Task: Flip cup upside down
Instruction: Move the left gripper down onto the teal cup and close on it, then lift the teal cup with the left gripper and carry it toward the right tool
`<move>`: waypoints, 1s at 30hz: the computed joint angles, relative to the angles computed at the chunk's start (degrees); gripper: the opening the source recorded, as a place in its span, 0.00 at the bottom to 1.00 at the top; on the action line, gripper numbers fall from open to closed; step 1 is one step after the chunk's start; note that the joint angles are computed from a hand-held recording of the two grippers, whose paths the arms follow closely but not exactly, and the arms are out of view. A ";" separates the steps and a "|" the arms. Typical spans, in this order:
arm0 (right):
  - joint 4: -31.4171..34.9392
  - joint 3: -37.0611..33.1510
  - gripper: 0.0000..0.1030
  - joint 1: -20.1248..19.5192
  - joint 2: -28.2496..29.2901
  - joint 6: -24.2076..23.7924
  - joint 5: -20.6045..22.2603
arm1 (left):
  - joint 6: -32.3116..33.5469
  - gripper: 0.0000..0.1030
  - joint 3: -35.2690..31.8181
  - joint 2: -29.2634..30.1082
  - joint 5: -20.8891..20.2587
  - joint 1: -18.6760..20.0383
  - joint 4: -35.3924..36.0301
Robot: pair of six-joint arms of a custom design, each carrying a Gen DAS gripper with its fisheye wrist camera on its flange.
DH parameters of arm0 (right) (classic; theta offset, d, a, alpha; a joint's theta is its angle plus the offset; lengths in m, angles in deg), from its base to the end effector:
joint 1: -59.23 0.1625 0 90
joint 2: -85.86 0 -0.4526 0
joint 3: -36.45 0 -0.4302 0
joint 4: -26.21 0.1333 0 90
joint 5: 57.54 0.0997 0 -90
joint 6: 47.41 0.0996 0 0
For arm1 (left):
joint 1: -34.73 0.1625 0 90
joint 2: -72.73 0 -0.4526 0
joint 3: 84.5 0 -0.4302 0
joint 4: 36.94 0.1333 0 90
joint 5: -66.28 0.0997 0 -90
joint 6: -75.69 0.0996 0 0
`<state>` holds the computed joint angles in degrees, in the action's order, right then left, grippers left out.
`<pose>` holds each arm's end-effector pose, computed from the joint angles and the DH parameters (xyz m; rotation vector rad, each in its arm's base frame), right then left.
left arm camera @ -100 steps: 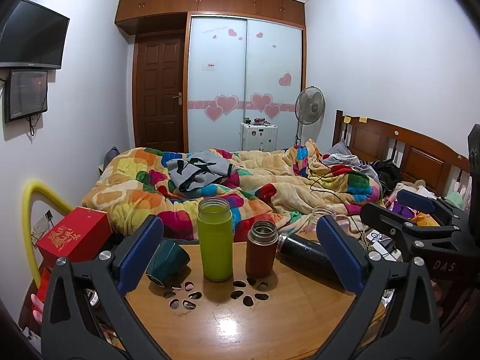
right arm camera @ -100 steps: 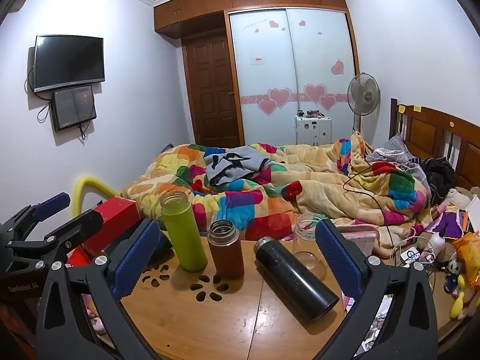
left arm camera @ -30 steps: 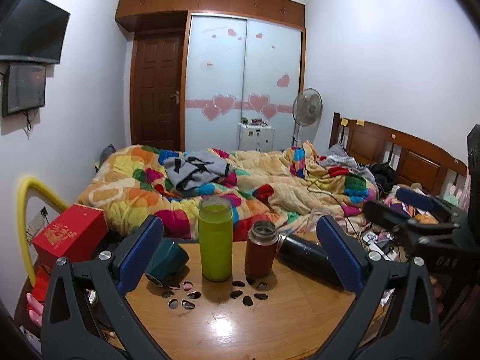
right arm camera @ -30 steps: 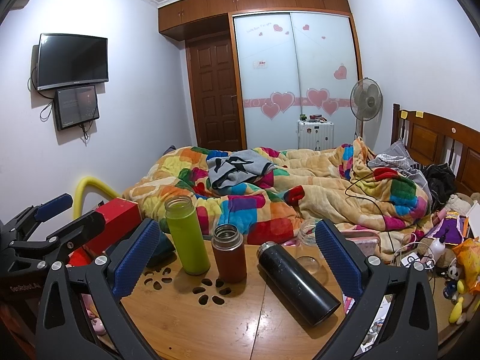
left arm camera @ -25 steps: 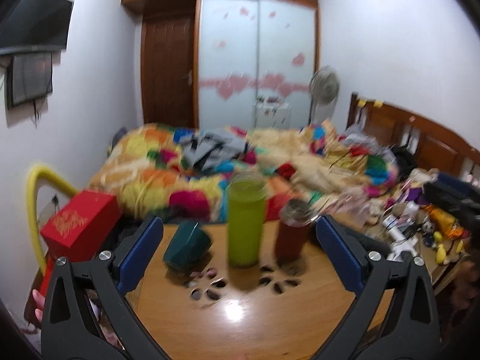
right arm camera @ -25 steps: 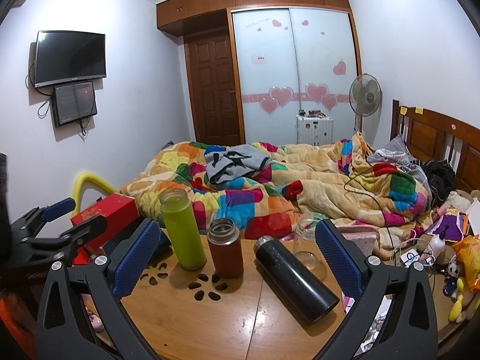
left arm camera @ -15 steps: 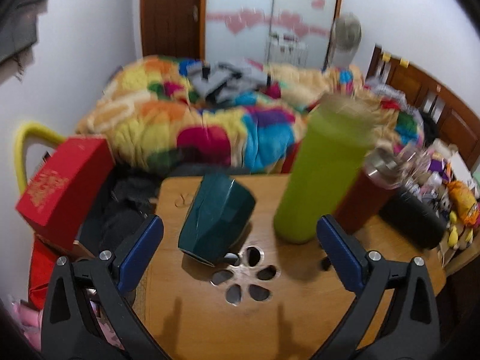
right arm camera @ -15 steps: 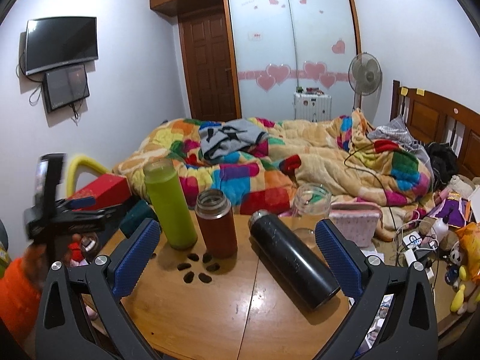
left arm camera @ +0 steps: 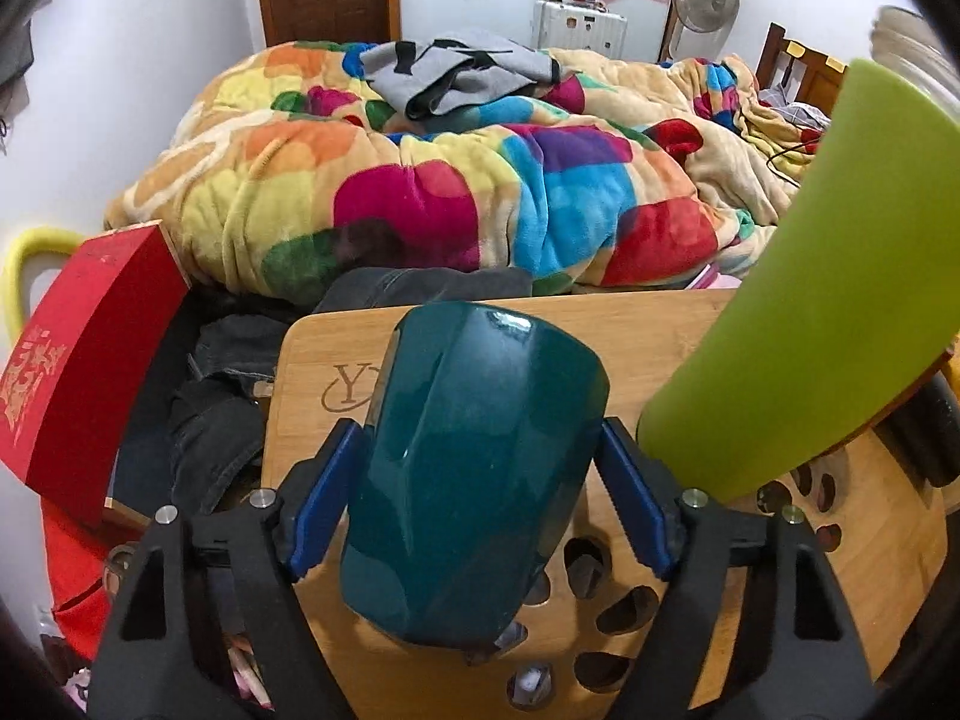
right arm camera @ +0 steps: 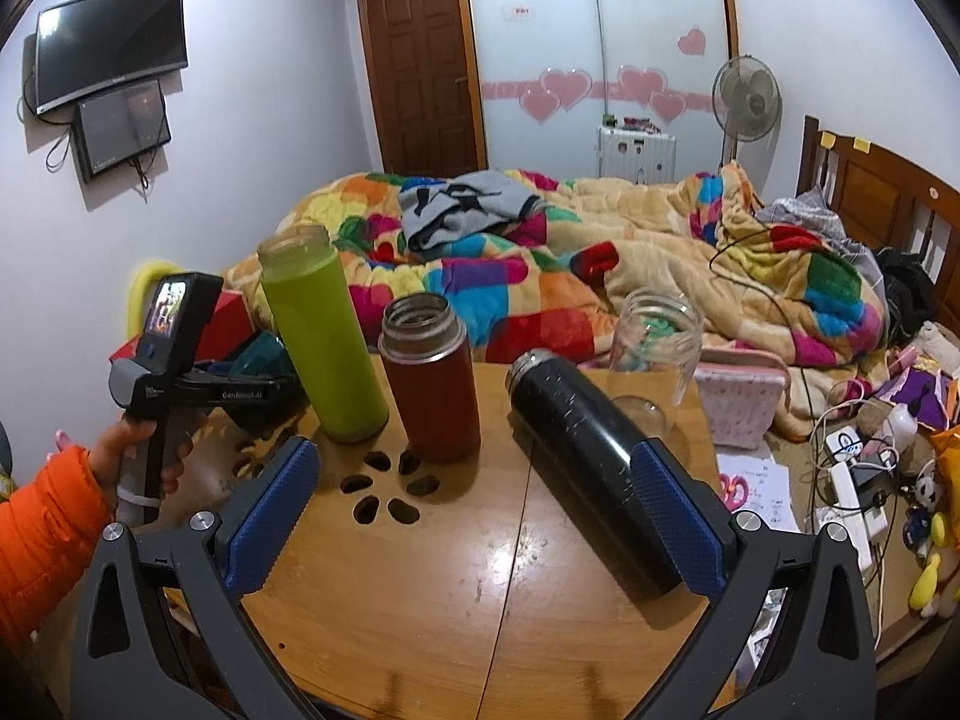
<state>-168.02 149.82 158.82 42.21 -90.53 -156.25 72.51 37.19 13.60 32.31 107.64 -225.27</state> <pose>0.2189 -0.5862 0.0467 1.1534 -2.4736 0.7515 0.0465 -0.5833 0.1823 -0.1052 2.1617 -0.8773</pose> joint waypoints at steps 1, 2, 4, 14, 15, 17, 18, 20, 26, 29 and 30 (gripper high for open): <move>0.27 -0.18 1.00 0.03 0.25 0.08 -0.19 | -0.12 0.74 0.45 -0.08 0.12 -0.23 -0.32; 0.57 -0.28 1.00 0.05 0.42 0.11 -0.38 | -0.39 0.74 0.91 -0.24 0.15 -0.44 -0.47; 0.72 -0.39 1.00 0.06 0.72 0.06 -0.64 | -1.09 0.74 1.88 -0.45 0.59 -1.03 -0.53; 1.08 1.23 1.00 -0.41 -0.33 0.27 -0.43 | -6.73 0.73 9.03 1.21 4.08 -8.33 -0.63; 1.02 1.44 1.00 -0.49 -0.49 0.28 -0.42 | -7.30 0.73 9.45 1.85 4.25 -9.29 -0.58; 0.78 2.09 1.00 -0.79 -1.00 0.32 -0.42 | -8.35 0.73 9.90 3.39 4.61 -11.21 -0.52; 0.80 2.31 1.00 -0.88 -1.22 0.32 -0.56 | -8.94 0.73 9.90 4.11 4.63 -11.95 -0.29; 0.57 2.85 1.00 -1.08 -1.68 0.02 -1.05 | -9.76 0.73 9.64 5.97 4.45 -13.48 -0.48; -1.17 4.76 1.00 -1.58 -3.22 -1.52 -2.58 | -8.77 0.73 8.01 11.52 2.88 -16.98 -3.30; -1.44 5.28 1.00 -2.08 -3.91 -1.75 -2.60 | -8.89 0.73 7.02 13.46 2.34 -18.07 -3.79; -1.49 5.40 1.00 -2.31 -4.14 -1.85 -2.57 | -9.02 0.73 6.75 13.98 2.76 -18.38 -3.69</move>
<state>-169.51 155.22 156.51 38.07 -92.39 -158.82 63.49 43.93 27.57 35.07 89.27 -228.96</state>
